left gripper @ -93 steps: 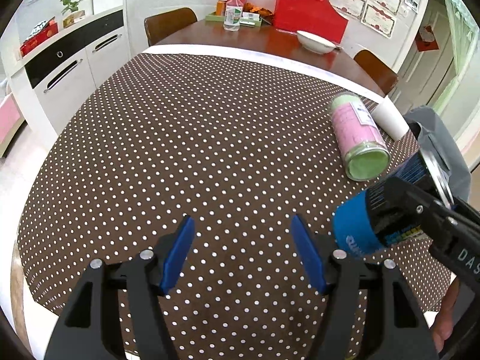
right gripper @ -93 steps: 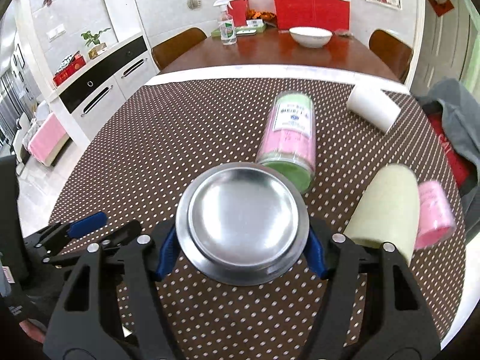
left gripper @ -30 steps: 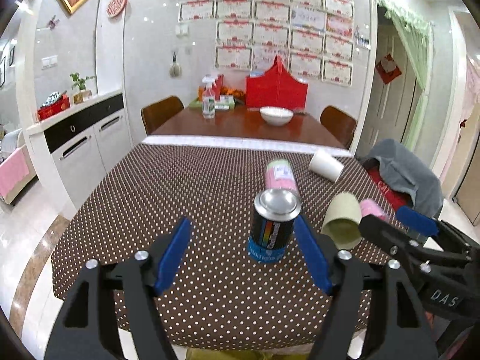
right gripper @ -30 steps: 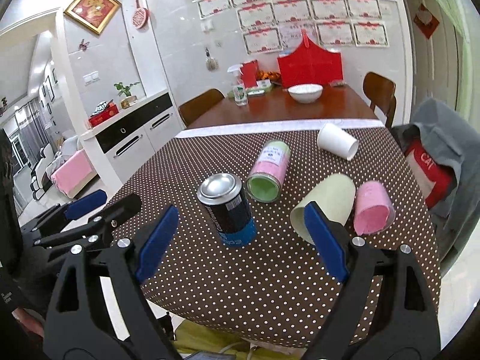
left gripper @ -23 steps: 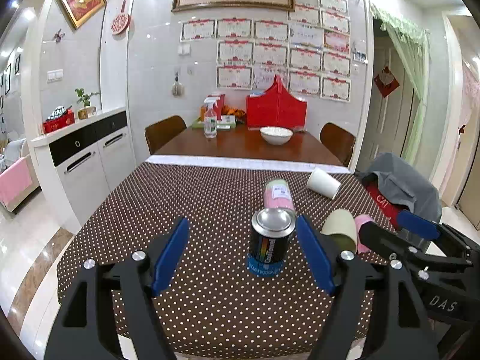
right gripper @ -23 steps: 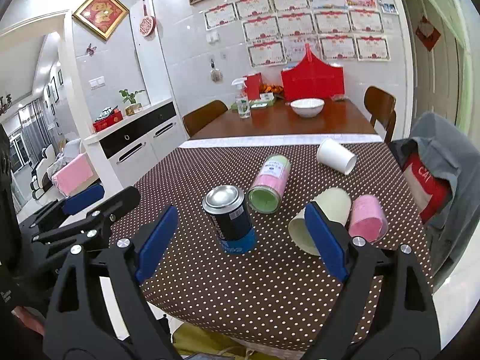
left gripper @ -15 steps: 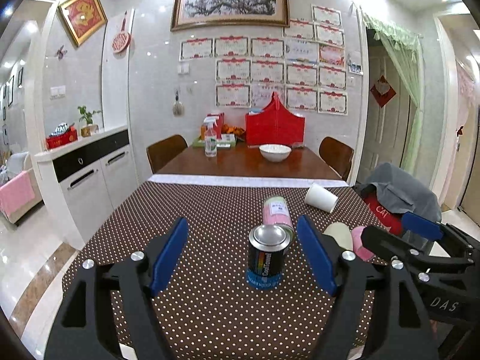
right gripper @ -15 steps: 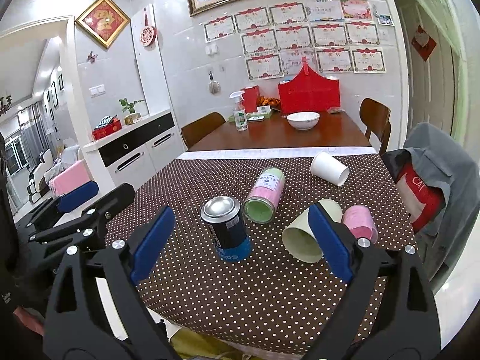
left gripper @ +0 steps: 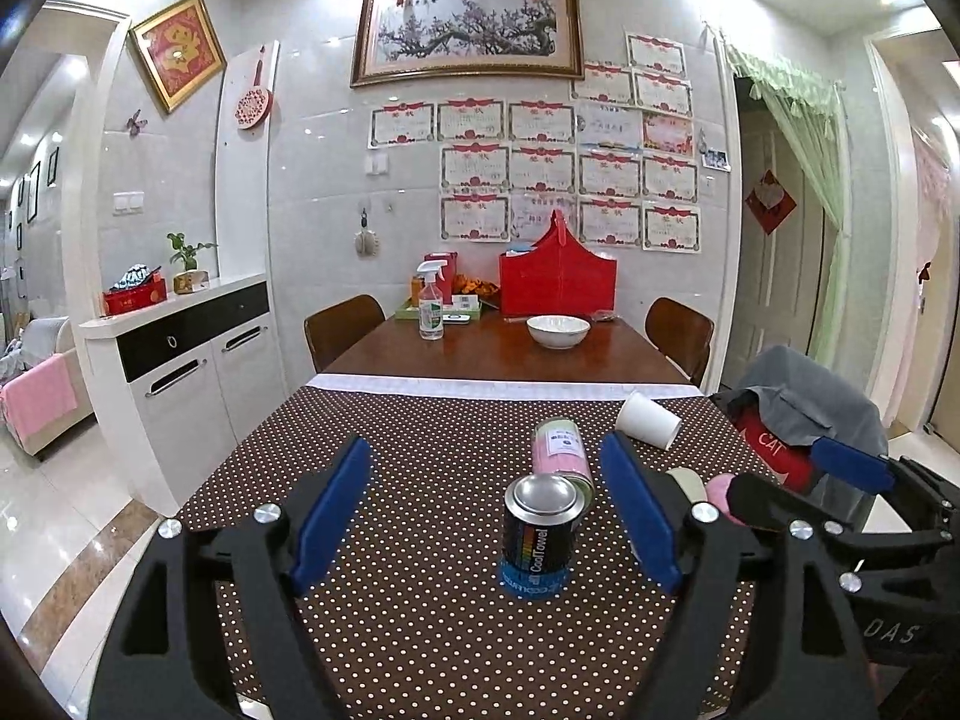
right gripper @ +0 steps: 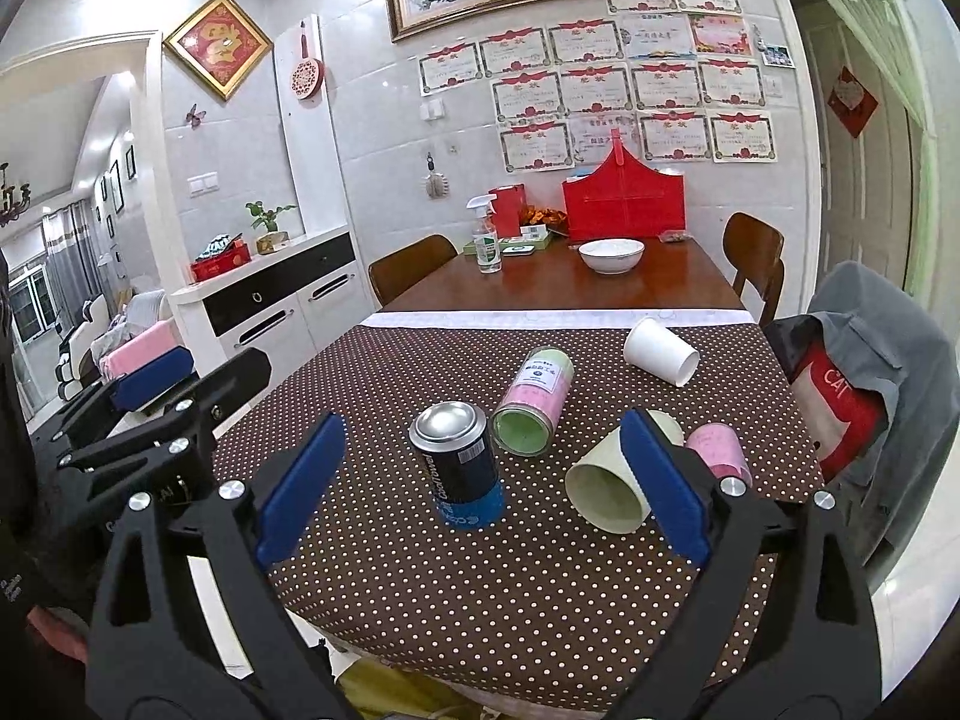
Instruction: Flip cup upside down
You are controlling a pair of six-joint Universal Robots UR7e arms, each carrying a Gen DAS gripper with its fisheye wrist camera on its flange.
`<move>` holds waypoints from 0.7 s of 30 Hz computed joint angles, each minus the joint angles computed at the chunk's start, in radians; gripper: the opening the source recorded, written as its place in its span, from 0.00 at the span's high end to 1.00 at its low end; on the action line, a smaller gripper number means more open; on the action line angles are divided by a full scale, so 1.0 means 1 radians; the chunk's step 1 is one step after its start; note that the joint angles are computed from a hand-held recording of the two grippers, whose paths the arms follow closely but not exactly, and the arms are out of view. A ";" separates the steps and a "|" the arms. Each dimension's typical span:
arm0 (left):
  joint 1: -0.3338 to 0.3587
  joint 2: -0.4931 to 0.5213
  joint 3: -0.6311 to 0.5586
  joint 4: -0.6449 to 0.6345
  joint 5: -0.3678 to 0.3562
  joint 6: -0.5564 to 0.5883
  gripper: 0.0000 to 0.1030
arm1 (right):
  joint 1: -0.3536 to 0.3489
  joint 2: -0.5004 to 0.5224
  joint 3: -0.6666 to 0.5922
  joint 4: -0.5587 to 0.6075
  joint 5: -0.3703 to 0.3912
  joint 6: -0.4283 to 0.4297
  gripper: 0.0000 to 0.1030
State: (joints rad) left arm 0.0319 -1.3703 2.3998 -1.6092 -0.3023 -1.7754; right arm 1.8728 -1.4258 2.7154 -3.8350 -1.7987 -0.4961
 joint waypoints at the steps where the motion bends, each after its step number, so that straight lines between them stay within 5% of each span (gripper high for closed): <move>1: -0.001 -0.001 0.001 0.002 0.001 -0.003 0.24 | -0.001 0.001 0.001 -0.002 0.001 -0.002 0.11; 21: -0.003 0.001 -0.002 0.040 -0.015 -0.031 0.24 | -0.027 -0.002 0.006 0.013 0.013 -0.013 0.09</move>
